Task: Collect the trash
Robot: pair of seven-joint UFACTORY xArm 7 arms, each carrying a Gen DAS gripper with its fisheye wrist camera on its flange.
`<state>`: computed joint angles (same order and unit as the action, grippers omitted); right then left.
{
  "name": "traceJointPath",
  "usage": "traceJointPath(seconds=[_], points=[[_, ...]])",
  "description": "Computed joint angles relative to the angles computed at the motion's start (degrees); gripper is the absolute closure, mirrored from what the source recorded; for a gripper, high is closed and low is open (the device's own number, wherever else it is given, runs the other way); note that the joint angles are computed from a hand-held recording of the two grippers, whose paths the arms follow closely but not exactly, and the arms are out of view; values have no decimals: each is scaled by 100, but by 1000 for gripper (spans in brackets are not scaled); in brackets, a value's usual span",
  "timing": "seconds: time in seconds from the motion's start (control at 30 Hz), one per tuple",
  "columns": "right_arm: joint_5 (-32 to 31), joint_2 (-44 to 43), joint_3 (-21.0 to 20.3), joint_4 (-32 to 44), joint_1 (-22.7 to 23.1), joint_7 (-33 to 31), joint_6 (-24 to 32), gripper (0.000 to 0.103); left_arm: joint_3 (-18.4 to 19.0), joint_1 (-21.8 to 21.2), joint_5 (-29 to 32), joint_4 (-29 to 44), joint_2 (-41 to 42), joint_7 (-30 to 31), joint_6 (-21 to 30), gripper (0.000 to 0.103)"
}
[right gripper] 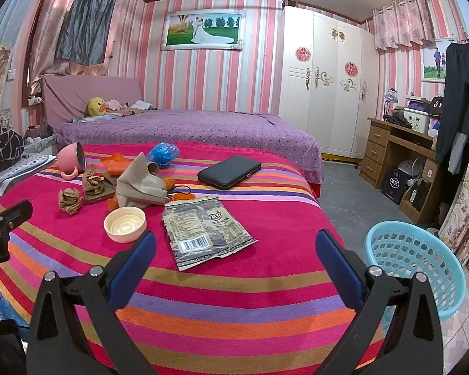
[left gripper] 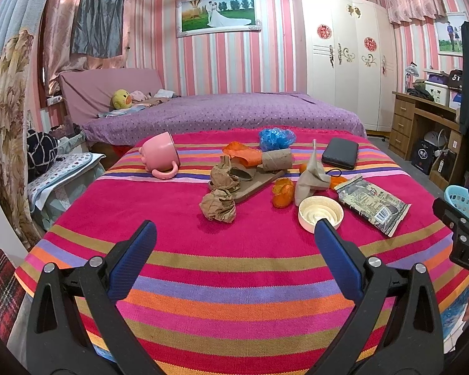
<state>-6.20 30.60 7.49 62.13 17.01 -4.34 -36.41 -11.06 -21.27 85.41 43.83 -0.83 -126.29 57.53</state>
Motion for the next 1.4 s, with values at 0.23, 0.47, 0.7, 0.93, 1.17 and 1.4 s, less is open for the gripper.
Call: traceJointPath(seconds=[0.23,0.47,0.7,0.93,1.17,1.4], points=[[-125,80,43,223,-87,119,273,4,20,23,-20,26,4,65,-30,5],[-171,30,52,558,-164,139,581,4,141,180,-4,206,-22,364,-307,5],[-460,261,203,1423,-416,246,1120,4,255,418,54,535,24,720,-547,5],[-451,852,294,2315,-536,325,1561,4,442,541,70,1052,546,1043,-839,5],[-279,1269,50,2737,-377,98,2057,4,659,493,-89,1570,1231,1164,-1523,5],[-146,1574,365,3225,-698,68,2478,4,925,332,-607,2322,1972,1776,-2099,5]])
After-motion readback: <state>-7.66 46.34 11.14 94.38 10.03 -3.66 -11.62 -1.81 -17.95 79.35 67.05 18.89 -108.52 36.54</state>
